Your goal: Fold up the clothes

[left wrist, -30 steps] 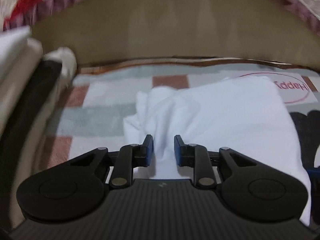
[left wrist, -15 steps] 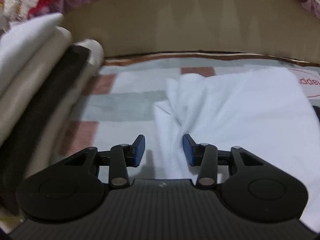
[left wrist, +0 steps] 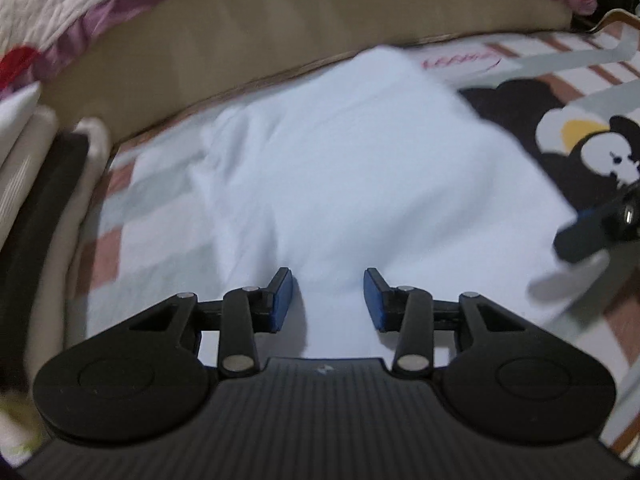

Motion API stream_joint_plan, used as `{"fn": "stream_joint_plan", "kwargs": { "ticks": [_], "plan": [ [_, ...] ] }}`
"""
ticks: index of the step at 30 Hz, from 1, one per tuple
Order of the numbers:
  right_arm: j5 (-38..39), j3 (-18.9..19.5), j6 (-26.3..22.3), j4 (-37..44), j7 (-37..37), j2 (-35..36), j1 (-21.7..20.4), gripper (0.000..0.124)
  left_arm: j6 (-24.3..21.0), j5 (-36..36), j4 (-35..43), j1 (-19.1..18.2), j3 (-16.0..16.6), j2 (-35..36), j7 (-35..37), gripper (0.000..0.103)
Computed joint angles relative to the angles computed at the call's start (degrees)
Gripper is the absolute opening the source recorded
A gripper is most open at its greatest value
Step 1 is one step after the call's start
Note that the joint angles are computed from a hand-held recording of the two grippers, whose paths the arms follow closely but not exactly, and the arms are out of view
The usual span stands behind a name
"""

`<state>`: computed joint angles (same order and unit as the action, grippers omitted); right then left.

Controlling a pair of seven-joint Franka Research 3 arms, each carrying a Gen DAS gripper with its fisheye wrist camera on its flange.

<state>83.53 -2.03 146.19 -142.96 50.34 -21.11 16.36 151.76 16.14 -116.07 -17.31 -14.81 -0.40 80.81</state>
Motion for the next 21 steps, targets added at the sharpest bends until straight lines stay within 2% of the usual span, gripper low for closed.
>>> {"fn": "stream_joint_plan", "kwargs": {
  "ticks": [2,8,10,11,13,16,17,18,19,21],
  "plan": [
    [0.7,0.2,1.0,-0.5,0.6,-0.5,0.1,0.089,-2.9,-1.7,-0.6,0.1,0.2,-1.4,1.8,0.04],
    [4.1,1.3,4.6,-1.6,0.8,-1.4,0.6,0.087,-5.6,1.0,-2.2,0.3,0.2,-3.6,2.5,0.04],
    [3.3,1.7,5.8,-1.7,2.6,-1.0,0.8,0.059,-6.2,0.2,-2.7,0.2,0.2,-4.7,2.1,0.041],
    [2.1,2.1,6.9,-1.5,4.3,-0.5,0.7,0.028,-5.5,-0.8,-3.2,0.1,0.3,-5.2,2.3,0.041],
    [4.3,1.1,6.8,-1.6,3.1,-0.4,1.1,0.024,-0.9,-4.9,-5.8,-0.4,1.2,-7.4,5.5,0.042],
    [7.6,0.4,5.6,-0.7,0.3,-0.8,0.8,0.023,11.2,-14.7,-10.3,-4.3,3.9,-10.2,18.1,0.043],
    [8.2,0.4,5.5,-0.1,-0.7,-0.9,0.6,0.023,13.7,-20.0,-10.7,-7.0,5.6,-10.5,23.6,0.051],
    [8.7,0.3,5.0,0.5,-1.7,-1.1,0.5,0.023,14.3,-26.5,-10.3,-10.2,7.8,-10.4,29.5,0.057],
    [9.1,0.0,4.3,1.1,-2.4,-1.2,0.3,0.023,13.5,-34.5,-9.3,-13.8,10.2,-10.1,36.7,0.057],
    [10.2,-0.5,2.7,2.2,-3.4,-1.2,0.0,0.023,10.1,-44.4,-6.9,-16.9,12.1,-9.3,46.3,0.058]
  ]
}}
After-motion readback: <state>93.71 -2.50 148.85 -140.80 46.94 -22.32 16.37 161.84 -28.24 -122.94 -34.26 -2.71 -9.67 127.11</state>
